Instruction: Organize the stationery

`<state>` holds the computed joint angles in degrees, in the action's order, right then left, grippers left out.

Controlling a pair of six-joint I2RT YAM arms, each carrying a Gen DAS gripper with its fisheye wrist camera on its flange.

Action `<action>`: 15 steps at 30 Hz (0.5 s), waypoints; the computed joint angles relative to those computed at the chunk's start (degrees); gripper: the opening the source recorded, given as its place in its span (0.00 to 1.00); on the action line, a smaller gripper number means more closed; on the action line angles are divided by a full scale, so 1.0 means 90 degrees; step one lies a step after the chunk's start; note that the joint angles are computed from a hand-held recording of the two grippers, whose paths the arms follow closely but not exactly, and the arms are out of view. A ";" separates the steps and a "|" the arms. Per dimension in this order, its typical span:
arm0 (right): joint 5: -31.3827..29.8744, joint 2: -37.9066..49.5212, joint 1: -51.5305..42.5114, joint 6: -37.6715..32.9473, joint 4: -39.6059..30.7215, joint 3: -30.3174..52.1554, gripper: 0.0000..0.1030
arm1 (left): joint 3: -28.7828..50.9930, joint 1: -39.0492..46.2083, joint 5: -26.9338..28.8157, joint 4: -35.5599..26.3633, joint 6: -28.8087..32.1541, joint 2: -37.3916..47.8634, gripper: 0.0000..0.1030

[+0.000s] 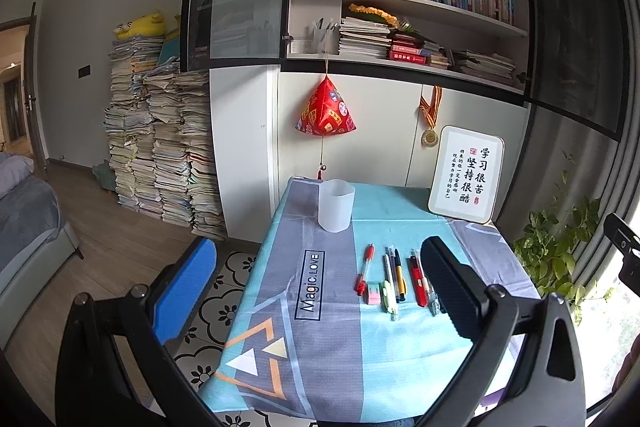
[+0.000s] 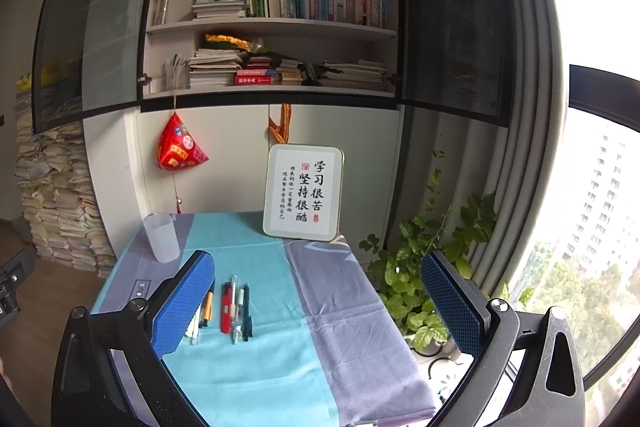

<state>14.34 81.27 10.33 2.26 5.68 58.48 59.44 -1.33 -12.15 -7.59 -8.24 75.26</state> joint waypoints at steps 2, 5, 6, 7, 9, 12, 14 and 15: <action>-0.0047 0.0000 -0.0016 0.0025 -0.0011 0.0017 1.00 | 0.0021 0.0019 0.0097 -0.0031 0.0001 0.0007 0.99; -0.0103 0.0000 -0.0027 0.0063 -0.0016 0.0019 1.00 | -0.0011 -0.0010 0.0071 0.0002 -0.0015 0.0010 0.99; -0.0077 0.0002 -0.0017 0.0054 -0.0024 0.0024 1.00 | -0.0023 -0.0024 0.0032 0.0018 -0.0010 0.0012 0.99; -0.0051 0.0007 -0.0012 0.0053 -0.0030 0.0036 1.00 | -0.0015 -0.0033 0.0011 0.0024 -0.0007 0.0027 0.99; -0.0009 0.0004 -0.0008 0.0057 -0.0032 0.0033 1.00 | -0.0015 -0.0038 0.0007 0.0029 -0.0023 0.0053 0.99; -0.0015 0.0026 -0.0015 0.0029 -0.0021 0.0030 1.00 | -0.0010 -0.0036 0.0028 0.0028 -0.0043 0.0079 0.99; -0.0008 0.0029 -0.0003 0.0014 -0.0031 0.0024 1.00 | -0.0002 -0.0049 0.0017 0.0014 -0.0038 0.0085 0.99; -0.0022 0.0019 -0.0003 0.0005 0.0002 -0.0009 1.00 | -0.0017 -0.0059 0.0010 0.0027 -0.0024 0.0074 0.99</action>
